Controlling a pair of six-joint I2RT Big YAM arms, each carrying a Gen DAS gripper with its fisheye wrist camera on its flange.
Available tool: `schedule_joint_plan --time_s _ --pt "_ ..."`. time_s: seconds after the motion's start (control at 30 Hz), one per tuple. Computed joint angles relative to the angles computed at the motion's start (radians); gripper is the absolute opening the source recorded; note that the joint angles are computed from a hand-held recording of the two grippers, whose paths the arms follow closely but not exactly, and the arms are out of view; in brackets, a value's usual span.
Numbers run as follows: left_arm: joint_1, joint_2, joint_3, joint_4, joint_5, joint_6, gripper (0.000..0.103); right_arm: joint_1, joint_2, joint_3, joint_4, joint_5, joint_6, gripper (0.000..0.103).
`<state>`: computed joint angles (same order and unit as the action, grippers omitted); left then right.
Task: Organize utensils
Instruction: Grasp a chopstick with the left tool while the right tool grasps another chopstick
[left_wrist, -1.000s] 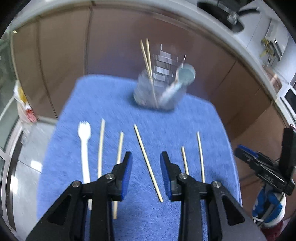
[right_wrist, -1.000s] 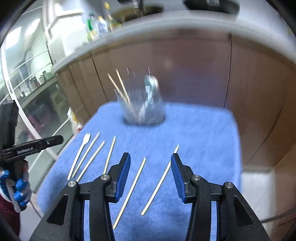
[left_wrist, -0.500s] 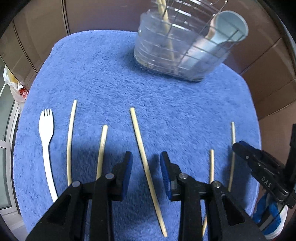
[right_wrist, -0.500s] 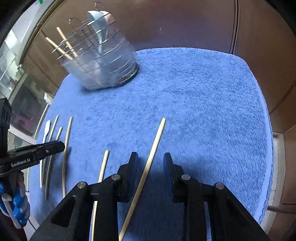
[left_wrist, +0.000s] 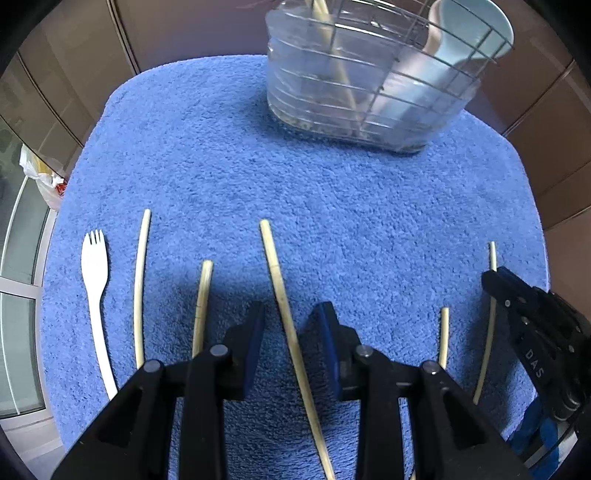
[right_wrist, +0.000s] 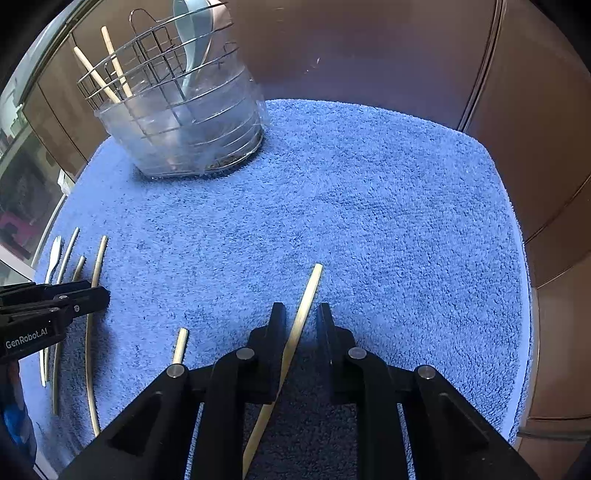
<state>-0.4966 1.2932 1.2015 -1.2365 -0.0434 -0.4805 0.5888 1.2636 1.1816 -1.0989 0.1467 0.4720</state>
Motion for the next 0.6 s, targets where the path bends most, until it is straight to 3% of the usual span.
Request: schedule_joint_plan --time_s 0.17,0.4,0.6 --pt "-0.019 0.022 0.023 -0.013 -0.021 -0.037 0.027 0.010 0.000 -0.003 0.001 0.023 0.018 0.015" --pt "-0.011 0.013 0.008 -0.004 -0.034 -0.064 0.012 0.033 -0.011 -0.019 0.007 0.040 0.044 0.010" --pt "0.008 -0.004 -0.003 -0.004 -0.021 -0.060 0.006 0.011 -0.031 -0.037 0.022 0.015 0.045 0.006"
